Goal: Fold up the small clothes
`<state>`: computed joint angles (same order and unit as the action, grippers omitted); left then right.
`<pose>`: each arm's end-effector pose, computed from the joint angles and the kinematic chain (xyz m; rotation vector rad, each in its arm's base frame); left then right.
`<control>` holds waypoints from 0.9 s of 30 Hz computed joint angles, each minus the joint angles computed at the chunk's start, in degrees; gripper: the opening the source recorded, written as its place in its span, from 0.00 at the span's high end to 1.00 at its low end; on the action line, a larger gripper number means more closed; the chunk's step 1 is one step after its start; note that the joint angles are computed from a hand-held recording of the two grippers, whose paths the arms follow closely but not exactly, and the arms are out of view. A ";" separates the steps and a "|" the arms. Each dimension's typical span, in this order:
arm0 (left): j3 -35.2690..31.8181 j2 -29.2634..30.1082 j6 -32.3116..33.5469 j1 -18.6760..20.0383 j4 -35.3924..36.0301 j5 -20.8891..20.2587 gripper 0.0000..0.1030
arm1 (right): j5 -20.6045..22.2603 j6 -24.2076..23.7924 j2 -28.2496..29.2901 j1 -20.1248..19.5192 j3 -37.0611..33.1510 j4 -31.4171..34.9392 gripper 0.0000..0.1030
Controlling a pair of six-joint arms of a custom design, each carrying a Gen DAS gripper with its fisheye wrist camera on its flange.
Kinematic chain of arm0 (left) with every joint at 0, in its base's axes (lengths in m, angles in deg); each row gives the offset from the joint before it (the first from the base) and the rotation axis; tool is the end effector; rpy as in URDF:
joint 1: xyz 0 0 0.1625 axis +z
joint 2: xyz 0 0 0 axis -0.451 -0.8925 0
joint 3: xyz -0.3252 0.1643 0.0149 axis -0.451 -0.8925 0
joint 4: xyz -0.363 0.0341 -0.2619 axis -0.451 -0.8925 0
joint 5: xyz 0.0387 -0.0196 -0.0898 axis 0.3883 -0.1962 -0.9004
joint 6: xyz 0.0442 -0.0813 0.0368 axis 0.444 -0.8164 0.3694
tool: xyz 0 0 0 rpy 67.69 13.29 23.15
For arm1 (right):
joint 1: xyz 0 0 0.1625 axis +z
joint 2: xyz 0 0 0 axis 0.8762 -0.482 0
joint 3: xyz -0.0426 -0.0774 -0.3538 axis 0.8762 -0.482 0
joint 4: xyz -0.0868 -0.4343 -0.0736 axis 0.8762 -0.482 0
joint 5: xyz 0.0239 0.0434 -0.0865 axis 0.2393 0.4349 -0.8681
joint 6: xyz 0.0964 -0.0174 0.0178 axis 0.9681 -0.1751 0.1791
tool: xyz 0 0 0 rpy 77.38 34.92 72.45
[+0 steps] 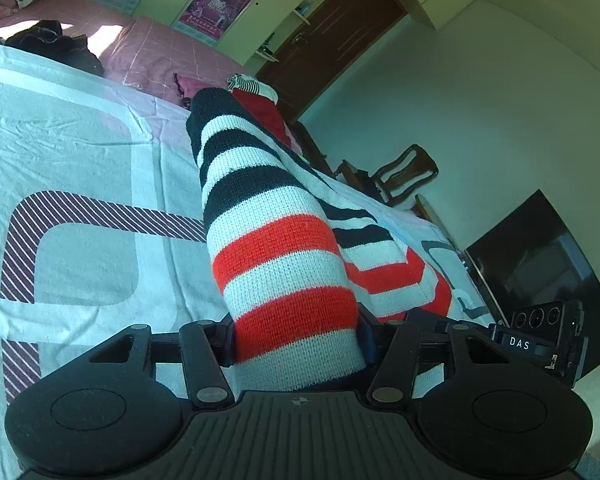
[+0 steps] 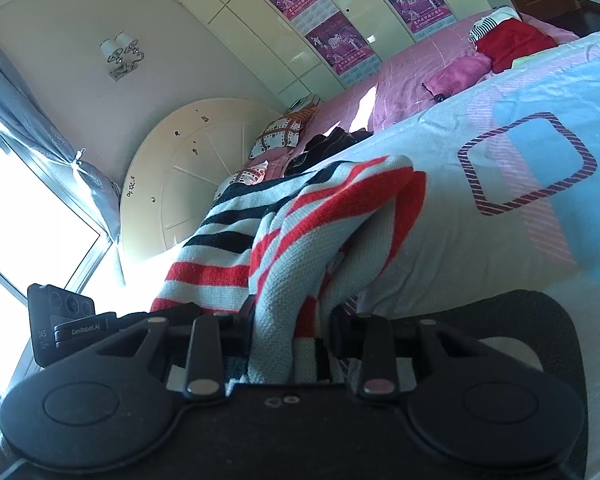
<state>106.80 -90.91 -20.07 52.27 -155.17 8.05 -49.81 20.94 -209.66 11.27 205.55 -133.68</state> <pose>-0.2365 -0.3311 0.1515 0.1788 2.8496 -1.1896 0.0680 -0.3348 0.3244 -0.7173 2.8542 -0.6512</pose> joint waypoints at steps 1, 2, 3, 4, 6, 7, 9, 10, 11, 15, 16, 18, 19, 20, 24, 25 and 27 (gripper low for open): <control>-0.02 -0.46 -0.11 -0.36 0.88 0.15 0.47 | -0.12 0.47 -0.69 0.33 0.47 -0.10 0.68; 0.13 -1.47 -0.10 -0.72 1.88 0.25 0.47 | -0.29 0.88 -1.46 0.66 0.98 -0.21 0.68; 0.34 -2.69 -0.04 -1.13 3.00 0.33 0.47 | -0.55 1.31 -2.24 1.09 1.51 -0.37 0.68; 0.55 -3.57 0.05 -1.43 3.61 0.28 0.47 | -0.92 2.08 -3.11 1.74 2.08 -0.67 0.68; 0.80 -5.28 0.26 -1.77 4.72 -0.06 0.47 | -1.47 3.60 -4.82 3.08 3.10 -1.16 0.68; 0.92 -6.32 0.17 -2.06 5.64 -0.07 0.47 | -1.81 4.23 -5.57 3.92 3.57 -1.43 0.68; 1.38 -8.78 -0.54 -3.39 8.00 0.49 0.47 | -2.63 5.92 -6.41 6.13 4.35 -2.34 0.68; 1.52 -10.20 -0.85 -3.94 9.37 0.77 0.47 | -3.01 6.71 -6.61 7.25 4.68 -2.90 0.68; 1.78 -11.95 -1.25 -4.61 10.99 1.15 0.47 | -3.43 7.77 -6.70 8.63 5.12 -3.75 0.68; 2.36 -18.42 -3.23 -7.04 17.78 3.19 0.47 | -4.85 11.60 -6.49 13.81 6.75 -7.01 0.68; 2.47 -20.14 -4.03 -7.61 19.87 3.73 0.47 | -5.33 12.75 -5.93 15.42 7.12 -8.08 0.68; 2.77 -23.76 -6.26 -9.06 24.64 5.10 0.47 | -6.17 14.58 -4.30 18.17 7.71 -10.23 0.68; 3.02 -25.87 -7.55 -9.80 27.36 5.84 0.47 | -6.67 15.62 -3.14 19.77 8.00 -11.48 0.68; 3.32 -27.92 -8.86 -10.43 29.92 6.56 0.47 | -7.06 16.52 -1.75 21.17 8.24 -12.82 0.68; 4.73 -36.64 -15.20 -12.62 41.26 9.10 0.47 | -8.19 20.51 4.88 26.76 9.47 -19.26 0.68; 5.07 -38.90 -16.61 -12.92 44.28 9.57 0.47 | -8.28 21.40 6.73 27.83 9.74 -21.03 0.68; 5.85 -43.75 -19.02 -13.27 50.21 10.25 0.47 | -8.81 23.20 10.71 30.47 10.38 -24.86 0.68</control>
